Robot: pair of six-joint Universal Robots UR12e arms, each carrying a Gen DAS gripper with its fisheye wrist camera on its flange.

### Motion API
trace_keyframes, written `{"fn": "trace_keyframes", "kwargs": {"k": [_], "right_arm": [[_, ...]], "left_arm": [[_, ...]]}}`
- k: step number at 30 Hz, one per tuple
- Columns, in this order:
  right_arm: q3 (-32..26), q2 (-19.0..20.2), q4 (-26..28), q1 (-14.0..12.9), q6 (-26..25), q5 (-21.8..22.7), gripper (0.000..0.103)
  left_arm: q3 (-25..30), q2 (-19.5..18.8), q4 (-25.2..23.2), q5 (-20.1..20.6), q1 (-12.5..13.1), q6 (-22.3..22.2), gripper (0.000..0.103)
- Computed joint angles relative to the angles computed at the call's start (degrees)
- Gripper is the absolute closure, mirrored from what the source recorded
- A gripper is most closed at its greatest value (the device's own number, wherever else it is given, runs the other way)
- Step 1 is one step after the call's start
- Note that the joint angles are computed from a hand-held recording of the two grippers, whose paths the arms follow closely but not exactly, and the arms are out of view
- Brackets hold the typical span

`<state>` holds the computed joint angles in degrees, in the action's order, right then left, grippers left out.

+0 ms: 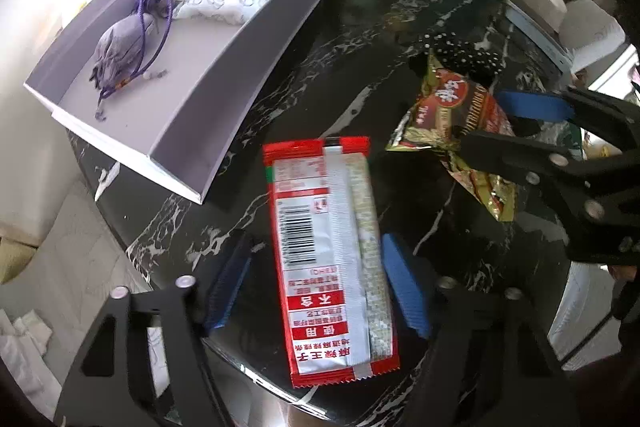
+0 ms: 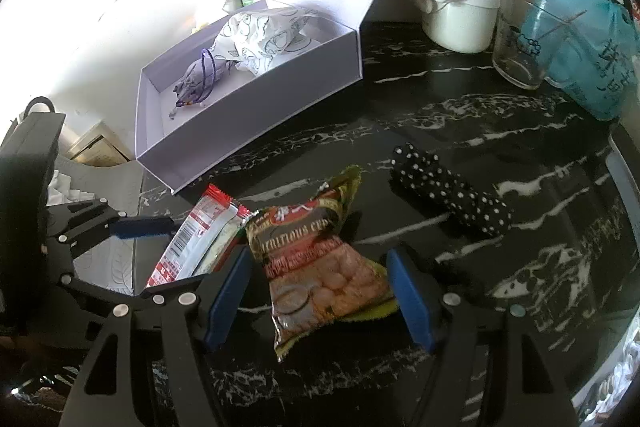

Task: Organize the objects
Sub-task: 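Grasp the red-and-white packet with the left tool while the right tool grasps the brown snack bag, then lift both packets and carry them with both tools over the lavender box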

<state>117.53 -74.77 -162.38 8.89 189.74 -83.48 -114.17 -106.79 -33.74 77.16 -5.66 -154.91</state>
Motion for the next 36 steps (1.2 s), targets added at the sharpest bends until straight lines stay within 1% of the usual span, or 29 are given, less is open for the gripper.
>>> {"fn": "trace_keyframes", "kwargs": {"k": [1,2,3,5,7,11,15,19,23,26,28,31,33,34,36], "right_arm": [[-0.12,0.14,0.06,-0.05,-0.02,0.34,0.032],[-0.16,0.25,-0.13,-0.08,0.13,0.70,0.034],[-0.15,0.33,-0.35,-0.10,0.42,1.02,0.037],[-0.24,0.49,-0.19,-0.07,1.12,1.55,0.053],[-0.12,0.47,-0.03,-0.02,1.99,2.18,0.055],[0.57,-0.13,-0.65,0.66,2.79,0.93,0.060],[1.69,-1.29,-0.53,1.08,4.19,0.18,0.060],[3.10,-2.62,-0.10,1.64,5.46,-0.57,0.060],[4.64,-4.24,0.82,2.07,8.01,-1.47,0.060],[5.97,-5.72,1.83,2.39,9.93,-2.42,0.060],[6.58,-6.50,2.74,2.54,10.86,-2.98,0.060],[7.70,-7.76,3.59,2.60,12.69,-3.67,0.060],[8.35,-8.48,4.08,2.68,13.73,-4.24,0.060],[8.68,-8.81,4.27,2.71,14.23,-4.47,0.060],[9.15,-9.12,4.19,2.65,14.88,-4.45,0.060]], "left_arm": [[0.06,0.03,-0.13,0.21,-0.03,0.41,0.044],[0.11,0.14,-0.40,0.36,-0.03,0.93,0.049],[0.26,0.20,-0.97,0.08,0.01,1.28,0.051],[0.60,0.15,-1.66,0.13,0.01,1.23,0.053],[0.69,0.33,-2.34,-0.37,0.32,1.76,0.054],[0.65,0.73,-3.50,-1.07,0.78,3.27,0.055],[0.51,1.11,-4.69,-1.79,0.77,5.05,0.056],[0.23,1.50,-5.23,-1.53,0.29,6.72,0.056],[-0.07,1.99,-6.29,-2.43,0.19,8.71,0.056],[-0.17,2.19,-6.96,-2.82,-0.30,10.33,0.056],[-0.06,2.09,-6.97,-2.73,-1.11,11.50,0.056],[0.08,2.38,-8.44,-3.95,-1.28,13.13,0.056],[0.24,2.55,-10.07,-5.61,-1.27,14.32,0.056],[0.34,2.52,-10.88,-6.38,-1.36,14.62,0.056],[0.46,2.35,-11.17,-6.60,-1.98,14.69,0.056]]}}
